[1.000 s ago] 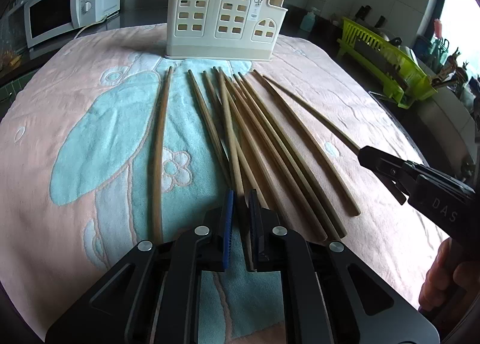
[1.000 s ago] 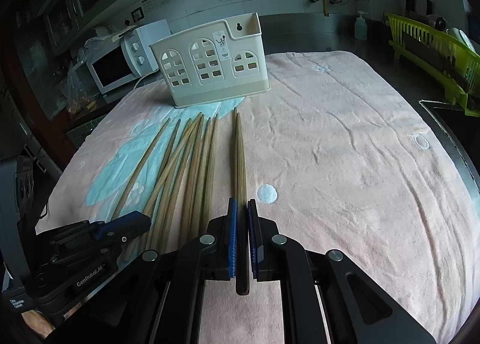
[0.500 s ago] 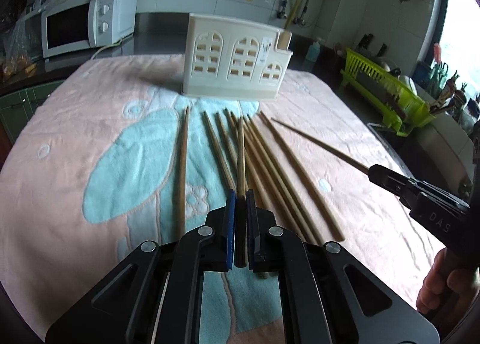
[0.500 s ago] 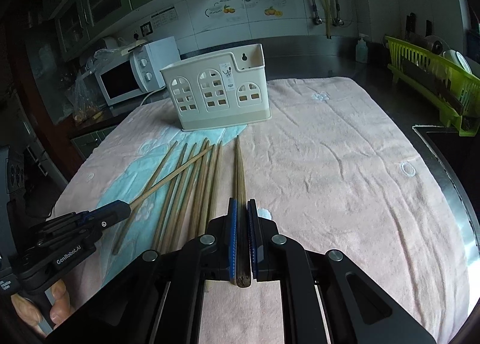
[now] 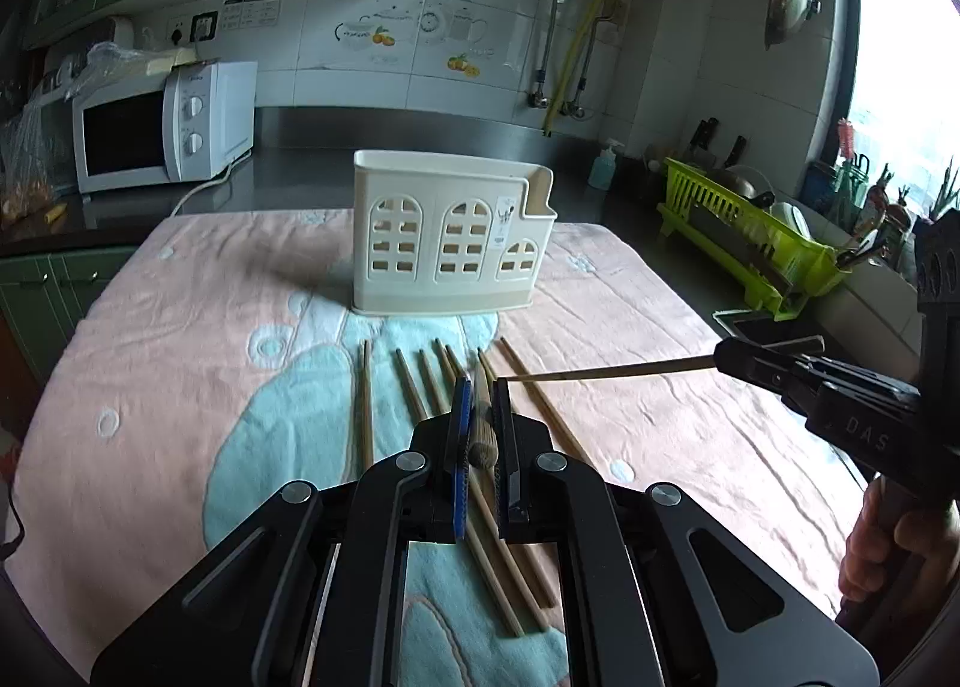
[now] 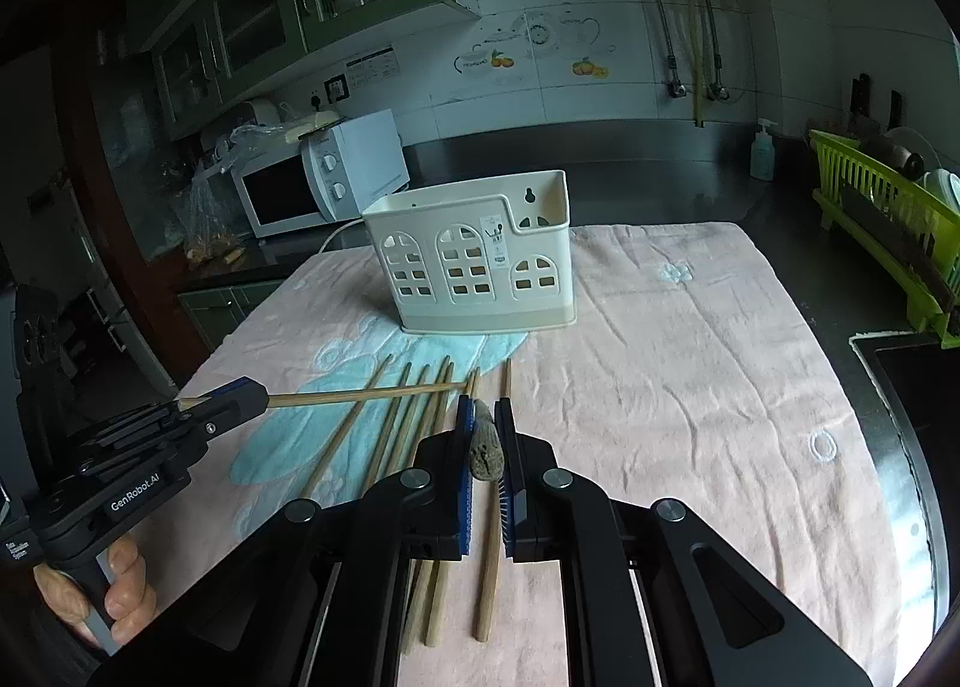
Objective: Organize utensils
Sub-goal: 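Lift the held chopsticks with both tools and carry them above the white holder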
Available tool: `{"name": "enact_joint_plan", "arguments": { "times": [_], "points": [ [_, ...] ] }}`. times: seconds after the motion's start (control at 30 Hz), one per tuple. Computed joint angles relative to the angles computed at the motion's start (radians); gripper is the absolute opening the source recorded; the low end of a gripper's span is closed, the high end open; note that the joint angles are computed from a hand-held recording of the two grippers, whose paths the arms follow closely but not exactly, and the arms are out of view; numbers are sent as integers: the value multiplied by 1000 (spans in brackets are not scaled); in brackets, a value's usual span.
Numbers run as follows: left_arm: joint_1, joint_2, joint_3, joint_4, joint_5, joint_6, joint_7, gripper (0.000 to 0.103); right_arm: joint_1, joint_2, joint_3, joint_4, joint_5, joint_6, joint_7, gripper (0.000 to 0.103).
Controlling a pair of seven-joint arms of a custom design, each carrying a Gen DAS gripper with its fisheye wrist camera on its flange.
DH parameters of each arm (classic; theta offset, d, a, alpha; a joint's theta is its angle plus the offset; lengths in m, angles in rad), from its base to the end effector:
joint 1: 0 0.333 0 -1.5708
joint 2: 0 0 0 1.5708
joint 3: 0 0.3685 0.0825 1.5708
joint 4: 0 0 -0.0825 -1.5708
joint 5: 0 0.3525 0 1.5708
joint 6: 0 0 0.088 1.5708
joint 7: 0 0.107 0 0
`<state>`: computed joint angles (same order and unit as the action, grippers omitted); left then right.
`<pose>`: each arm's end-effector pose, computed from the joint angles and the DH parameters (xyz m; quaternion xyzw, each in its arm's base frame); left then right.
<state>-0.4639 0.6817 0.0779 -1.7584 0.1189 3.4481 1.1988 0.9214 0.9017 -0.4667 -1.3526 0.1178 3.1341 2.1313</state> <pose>0.6594 -0.2983 0.3683 -0.5574 0.6758 -0.4308 0.2169 0.6492 0.4715 0.3825 -0.6611 0.5837 -0.2188 0.4176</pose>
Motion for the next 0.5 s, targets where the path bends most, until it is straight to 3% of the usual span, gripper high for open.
{"name": "enact_joint_plan", "arguments": {
  "times": [0.1, 0.2, 0.27, 0.5],
  "points": [
    [36, -1, -33, 34, 19, -14, -2, 5, -94, -20, 126, 44, -17, -8, -78, 7],
    [43, -1, -29, 79, 33, -44, -2, 5, -133, -22, 166, 98, -33, -40, -126, 7],
    [69, -2, -52, 112, 59, -67, -3, 5, -197, -27, 252, 143, -39, -68, -183, 7],
    [65, -3, -22, 222, 111, -133, -18, 5, -267, 4, 290, 369, -109, -263, -247, 7]
  ]
}}
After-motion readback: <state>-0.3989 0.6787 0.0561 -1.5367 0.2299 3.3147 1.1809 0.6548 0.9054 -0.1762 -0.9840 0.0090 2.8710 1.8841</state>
